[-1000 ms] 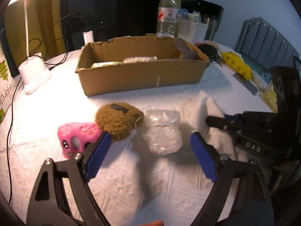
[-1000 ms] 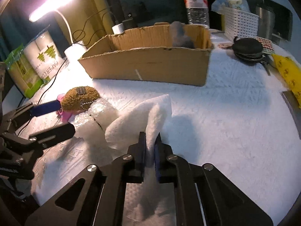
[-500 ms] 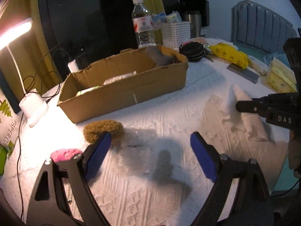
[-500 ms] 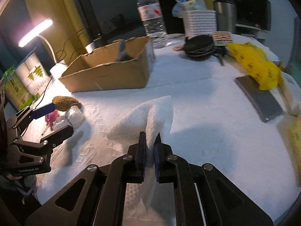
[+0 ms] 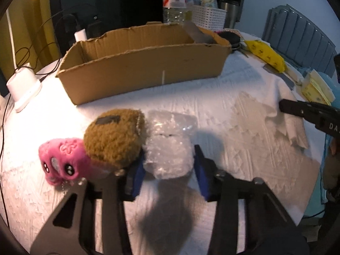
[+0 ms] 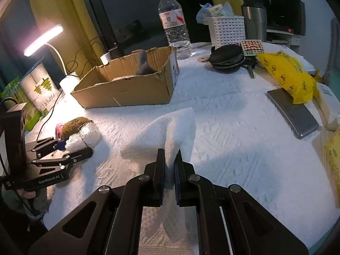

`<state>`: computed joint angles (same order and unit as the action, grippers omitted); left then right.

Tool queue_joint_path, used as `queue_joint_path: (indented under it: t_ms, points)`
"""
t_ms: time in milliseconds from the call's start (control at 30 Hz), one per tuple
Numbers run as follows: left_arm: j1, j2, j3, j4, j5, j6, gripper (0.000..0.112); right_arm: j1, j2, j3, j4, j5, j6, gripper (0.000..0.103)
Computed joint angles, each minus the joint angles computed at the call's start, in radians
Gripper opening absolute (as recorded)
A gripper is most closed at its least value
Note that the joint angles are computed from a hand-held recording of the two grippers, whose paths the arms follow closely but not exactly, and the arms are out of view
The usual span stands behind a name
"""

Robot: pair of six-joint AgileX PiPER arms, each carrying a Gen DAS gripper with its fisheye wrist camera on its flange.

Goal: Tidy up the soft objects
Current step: 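Carry the towel and bubble-wrap bag over the box while the left gripper lowers its bag inside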

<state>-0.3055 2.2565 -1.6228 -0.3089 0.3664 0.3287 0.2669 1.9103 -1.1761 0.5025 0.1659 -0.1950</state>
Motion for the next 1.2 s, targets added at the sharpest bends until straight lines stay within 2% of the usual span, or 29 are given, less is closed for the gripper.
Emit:
queue_joint_path:
  t_ms: [167, 267, 533, 667, 867, 1200]
  points:
    - [0.009, -0.053, 0.062, -0.165, -0.032, 0.166, 0.039, 0.006, -0.027, 0.009, -0.113, -0.007, 0.109, 0.009]
    - [0.016, -0.098, 0.102, -0.292, -0.033, 0.289, 0.039, 0.011, -0.041, 0.012, -0.188, -0.008, 0.185, 0.009]
    - [0.048, -0.203, 0.174, -0.5, -0.026, 0.505, 0.039, 0.04, -0.047, -0.026, -0.365, 0.01, 0.359, 0.008]
    - [0.076, -0.229, 0.172, -0.548, -0.018, 0.552, 0.039, 0.055, -0.037, -0.072, -0.448, 0.029, 0.439, 0.009]
    - [0.132, -0.234, 0.142, -0.617, 0.004, 0.622, 0.039, 0.077, 0.0, -0.171, -0.497, 0.083, 0.469, 0.009]
    - [0.188, -0.194, 0.062, -0.658, 0.042, 0.656, 0.039, 0.097, 0.089, -0.366, -0.478, 0.175, 0.415, 0.009]
